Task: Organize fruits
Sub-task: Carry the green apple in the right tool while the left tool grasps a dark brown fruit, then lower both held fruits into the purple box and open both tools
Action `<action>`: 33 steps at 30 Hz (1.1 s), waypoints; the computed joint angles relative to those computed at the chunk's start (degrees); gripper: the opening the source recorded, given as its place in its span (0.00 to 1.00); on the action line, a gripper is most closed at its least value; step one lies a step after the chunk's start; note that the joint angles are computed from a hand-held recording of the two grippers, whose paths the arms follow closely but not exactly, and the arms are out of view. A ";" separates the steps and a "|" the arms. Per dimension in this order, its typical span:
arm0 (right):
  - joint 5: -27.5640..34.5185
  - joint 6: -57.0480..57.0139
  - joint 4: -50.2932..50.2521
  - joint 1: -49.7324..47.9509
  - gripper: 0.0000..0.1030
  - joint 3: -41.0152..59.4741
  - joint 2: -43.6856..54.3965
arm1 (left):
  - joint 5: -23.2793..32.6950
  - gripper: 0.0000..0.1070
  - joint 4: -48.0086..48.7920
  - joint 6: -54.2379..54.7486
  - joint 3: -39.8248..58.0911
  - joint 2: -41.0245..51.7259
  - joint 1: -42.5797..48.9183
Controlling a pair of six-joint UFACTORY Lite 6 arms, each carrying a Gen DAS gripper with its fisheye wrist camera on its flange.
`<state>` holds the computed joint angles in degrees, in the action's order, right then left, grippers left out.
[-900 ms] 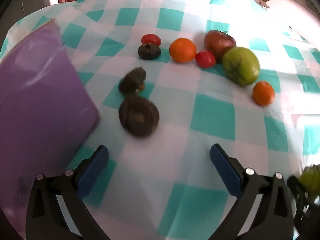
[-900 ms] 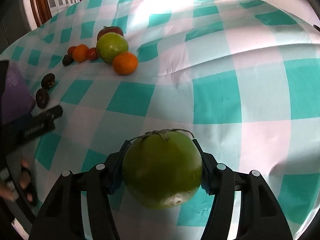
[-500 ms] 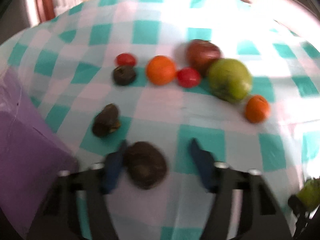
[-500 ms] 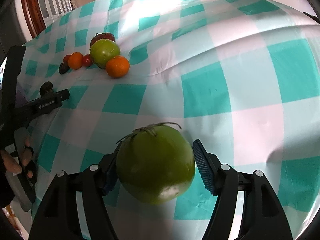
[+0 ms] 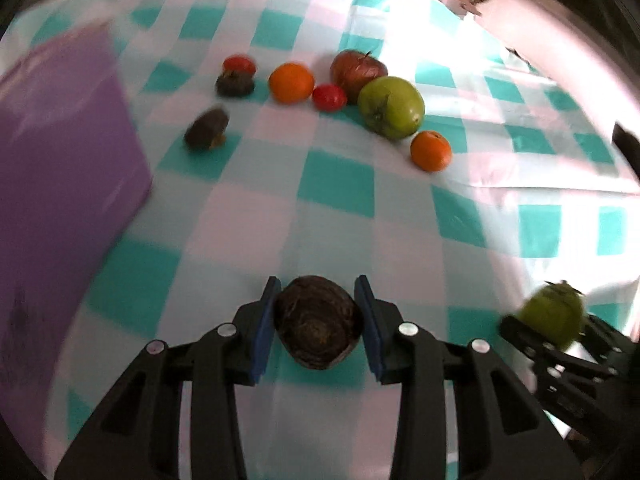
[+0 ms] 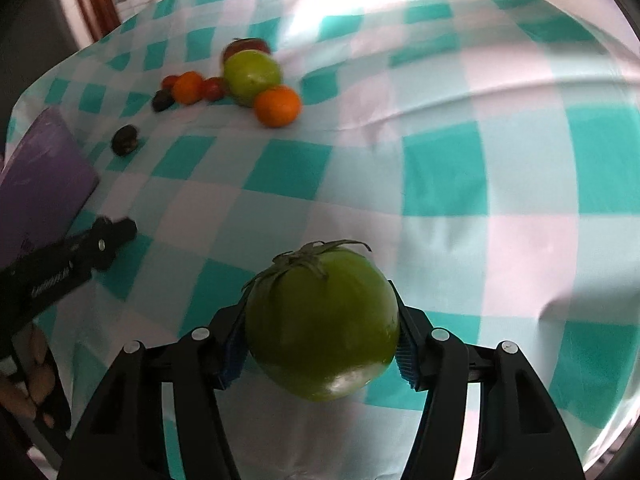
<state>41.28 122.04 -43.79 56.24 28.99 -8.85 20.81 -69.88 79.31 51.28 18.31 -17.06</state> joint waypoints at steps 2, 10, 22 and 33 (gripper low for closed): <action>0.08 -4.58 1.16 -0.64 0.57 2.16 -0.63 | 2.79 0.36 8.47 -10.82 -1.41 -3.34 1.28; 14.62 -17.95 5.46 6.02 0.57 18.04 -3.97 | 16.15 0.36 29.55 -29.20 -5.09 -30.96 9.11; 34.68 -41.46 3.51 15.98 0.57 56.09 8.28 | 41.24 0.36 27.07 -12.68 6.91 -43.98 37.58; 49.87 -57.66 -0.96 23.17 0.57 86.05 23.13 | 62.50 0.36 18.50 3.83 22.48 -35.50 69.71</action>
<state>91.15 64.38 -44.75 79.42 115.04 14.28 83.31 -51.38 83.14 73.75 -17.20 52.65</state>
